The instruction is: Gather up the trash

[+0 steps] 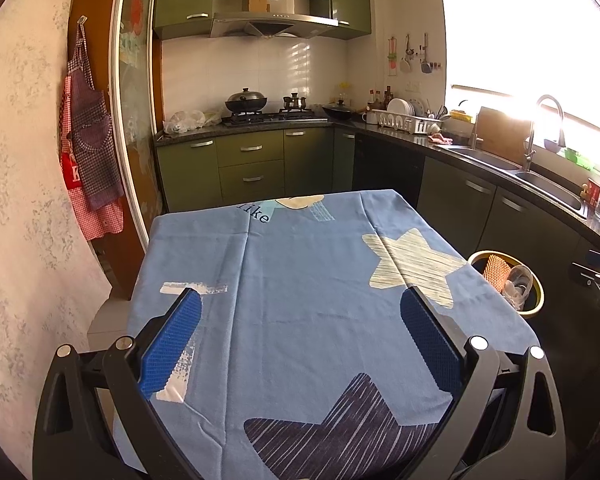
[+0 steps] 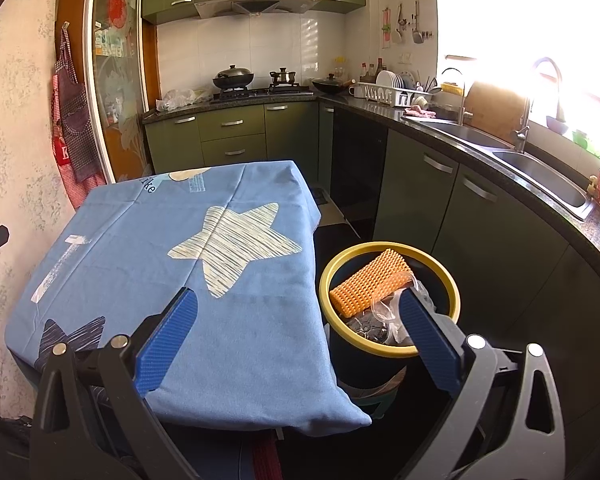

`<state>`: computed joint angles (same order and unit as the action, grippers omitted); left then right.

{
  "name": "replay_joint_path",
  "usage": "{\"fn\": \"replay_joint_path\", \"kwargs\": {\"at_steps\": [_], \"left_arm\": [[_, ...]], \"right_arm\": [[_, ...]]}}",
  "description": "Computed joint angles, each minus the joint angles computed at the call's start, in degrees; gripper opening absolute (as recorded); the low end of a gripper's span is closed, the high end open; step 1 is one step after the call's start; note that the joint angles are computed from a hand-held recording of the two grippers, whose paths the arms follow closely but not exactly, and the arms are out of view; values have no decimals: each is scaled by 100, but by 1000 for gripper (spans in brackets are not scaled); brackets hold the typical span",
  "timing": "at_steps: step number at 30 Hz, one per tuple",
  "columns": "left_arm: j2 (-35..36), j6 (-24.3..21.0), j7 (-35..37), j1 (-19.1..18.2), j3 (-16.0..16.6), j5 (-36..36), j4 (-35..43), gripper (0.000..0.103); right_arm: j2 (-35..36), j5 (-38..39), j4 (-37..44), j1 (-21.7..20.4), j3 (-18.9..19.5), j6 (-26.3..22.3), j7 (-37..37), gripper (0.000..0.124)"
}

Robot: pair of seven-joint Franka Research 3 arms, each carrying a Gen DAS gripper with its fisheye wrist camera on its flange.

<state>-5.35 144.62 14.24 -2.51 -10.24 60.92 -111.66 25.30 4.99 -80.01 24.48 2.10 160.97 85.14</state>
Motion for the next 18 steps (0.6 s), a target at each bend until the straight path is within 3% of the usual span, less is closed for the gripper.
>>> {"fn": "replay_joint_path", "kwargs": {"at_steps": [18], "left_arm": [[26, 25, 67, -12, 21, -68, 0, 98]], "right_arm": [[1, -13, -20, 19, -7, -3, 20, 96]]}}
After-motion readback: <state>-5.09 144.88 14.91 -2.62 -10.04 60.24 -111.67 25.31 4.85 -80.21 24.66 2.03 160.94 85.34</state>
